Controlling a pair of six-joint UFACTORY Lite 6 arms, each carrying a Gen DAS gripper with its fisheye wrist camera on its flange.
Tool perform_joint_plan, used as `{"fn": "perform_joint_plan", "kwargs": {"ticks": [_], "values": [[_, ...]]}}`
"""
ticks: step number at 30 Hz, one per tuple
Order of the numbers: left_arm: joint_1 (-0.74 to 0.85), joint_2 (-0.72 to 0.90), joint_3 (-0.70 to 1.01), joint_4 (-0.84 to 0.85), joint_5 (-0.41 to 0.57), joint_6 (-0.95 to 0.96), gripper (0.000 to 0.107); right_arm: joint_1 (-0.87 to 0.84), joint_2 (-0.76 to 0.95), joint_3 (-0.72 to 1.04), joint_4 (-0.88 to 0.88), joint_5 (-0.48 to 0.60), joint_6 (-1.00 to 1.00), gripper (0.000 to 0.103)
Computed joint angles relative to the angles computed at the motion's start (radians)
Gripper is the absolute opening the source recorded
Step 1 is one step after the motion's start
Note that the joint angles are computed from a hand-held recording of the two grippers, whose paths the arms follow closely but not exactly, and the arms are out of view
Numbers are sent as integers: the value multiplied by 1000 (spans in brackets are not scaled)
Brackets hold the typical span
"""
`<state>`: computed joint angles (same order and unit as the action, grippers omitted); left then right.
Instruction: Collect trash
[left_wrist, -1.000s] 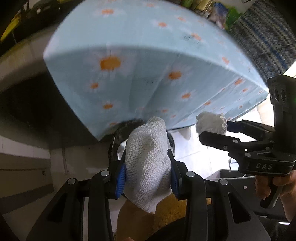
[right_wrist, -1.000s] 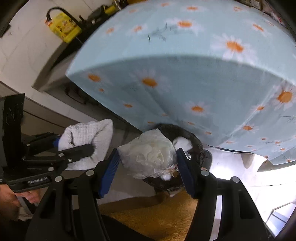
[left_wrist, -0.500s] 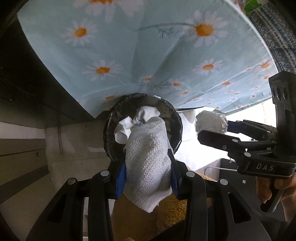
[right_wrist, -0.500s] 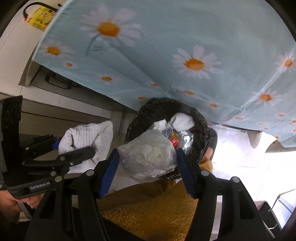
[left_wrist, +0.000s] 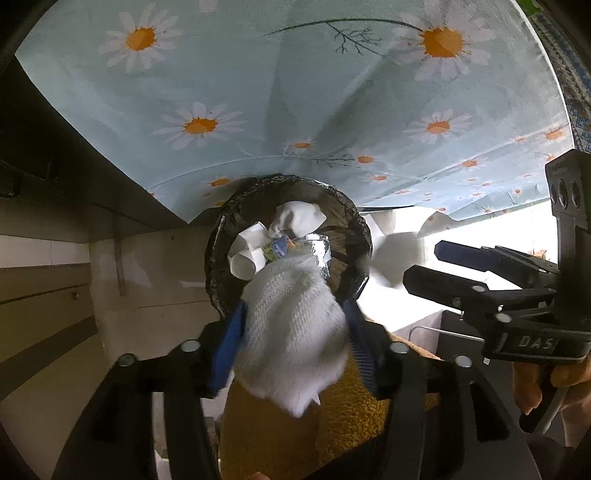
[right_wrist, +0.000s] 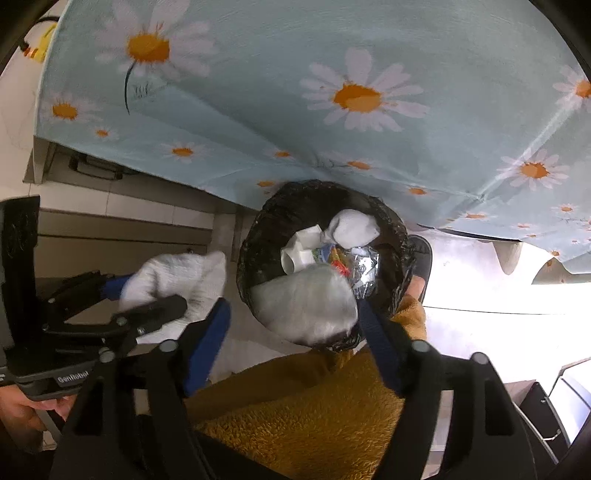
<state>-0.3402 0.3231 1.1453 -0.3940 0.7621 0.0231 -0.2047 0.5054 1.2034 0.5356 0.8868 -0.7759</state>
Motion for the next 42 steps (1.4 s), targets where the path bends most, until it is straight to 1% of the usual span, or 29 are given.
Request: {"fn": "perform_joint_plan", "kwargs": {"ticks": [1, 8, 11, 19, 25, 26, 28, 29, 32, 34, 35, 37, 40, 42], "values": [[1, 4, 9, 5, 6, -7, 60, -5, -2, 4, 5, 1, 1, 73], [13, 1, 45, 31, 16, -29, 60, -15, -37, 19, 17, 27, 11, 74], [3, -29, 55, 96, 18, -58, 60, -20, -71, 13, 34, 41, 16, 74], [28, -137, 76, 107, 57, -46, 60, -33, -186, 18, 71, 95, 26, 74], [20, -206, 147, 136, 106, -48, 60, -65, -300, 51, 86, 146, 37, 74], [21, -215, 173, 133, 120, -46, 61, -71, -310, 60, 89, 154, 41, 74], [29, -232, 216, 131, 139, -36, 71, -92, -346, 89, 98, 182, 61, 76], [33, -236, 241, 130, 150, -27, 71, -98, -362, 109, 95, 195, 77, 79], [44, -233, 335, 123, 191, -1, 71, -99, -389, 192, 70, 217, 113, 79], [56, -216, 413, 119, 225, 15, 71, -107, -384, 272, 74, 250, 142, 80], [58, -206, 443, 123, 236, 15, 71, -111, -384, 303, 76, 261, 155, 82], [64, -178, 538, 130, 280, 19, 71, -121, -387, 365, 86, 283, 171, 85], [53, -149, 650, 163, 322, 1, 72, -129, -382, 471, 86, 316, 193, 85], [62, -113, 763, 167, 374, -6, 72, -151, -368, 552, 97, 352, 200, 85]]}}
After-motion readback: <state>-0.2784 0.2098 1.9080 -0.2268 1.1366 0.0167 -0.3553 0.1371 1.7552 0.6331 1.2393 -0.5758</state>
